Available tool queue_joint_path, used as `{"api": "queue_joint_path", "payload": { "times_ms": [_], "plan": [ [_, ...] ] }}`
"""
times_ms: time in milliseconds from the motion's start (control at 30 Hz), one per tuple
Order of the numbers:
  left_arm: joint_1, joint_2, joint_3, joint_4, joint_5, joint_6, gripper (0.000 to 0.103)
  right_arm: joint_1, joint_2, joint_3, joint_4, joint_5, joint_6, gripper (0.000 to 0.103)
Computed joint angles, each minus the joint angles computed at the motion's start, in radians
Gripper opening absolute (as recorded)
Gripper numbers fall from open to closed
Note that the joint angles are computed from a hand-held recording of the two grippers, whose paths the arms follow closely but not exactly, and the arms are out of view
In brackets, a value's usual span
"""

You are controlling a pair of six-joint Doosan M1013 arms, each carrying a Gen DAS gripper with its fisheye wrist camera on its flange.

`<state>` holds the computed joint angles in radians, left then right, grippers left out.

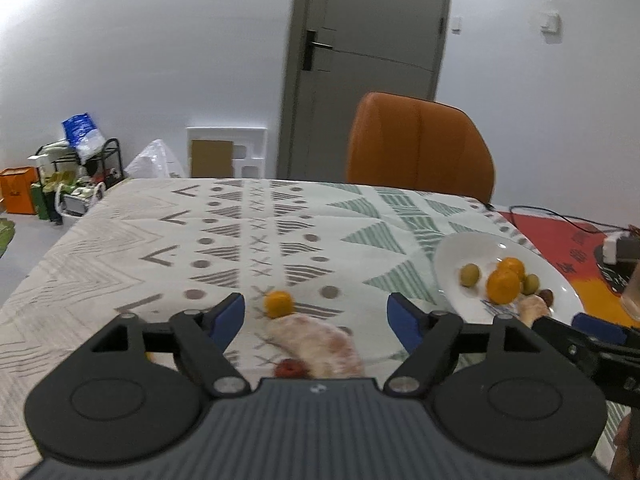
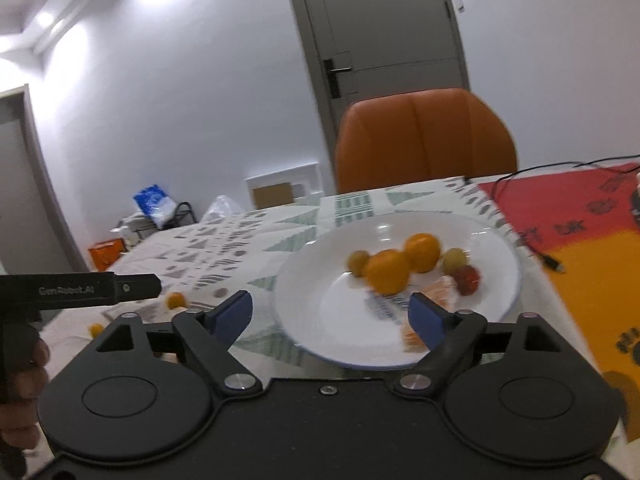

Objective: Organize fruits
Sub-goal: 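Withdraw both open tools from the plate toward the remaining fruit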

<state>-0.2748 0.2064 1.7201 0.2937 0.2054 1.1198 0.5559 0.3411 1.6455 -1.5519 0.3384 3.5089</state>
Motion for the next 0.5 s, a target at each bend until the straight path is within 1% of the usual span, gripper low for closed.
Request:
{"api": "queue_joint_path", "payload": {
  "times_ms": [67,233,400,500],
  "plan": [
    [0.01,-0.003,0.002,0.022,0.002,-0.026,0.079,0.004,0.004,-0.009,0.004,-0.008,-0.012,0.097],
    [0.032,-0.012,0.008,0.082,0.003,-0.091,0.082,0.01,0.017,-0.032,0.037,-0.037,-0.062,0.102],
    [0.06,-0.021,0.014,0.119,0.002,-0.143,0.082,0.016,0.03,-0.053,0.068,-0.06,-0.111,0.103],
    [0.075,-0.025,0.014,0.165,0.003,-0.194,0.082,0.02,0.037,-0.064,0.087,-0.073,-0.14,0.103]
  ]
}}
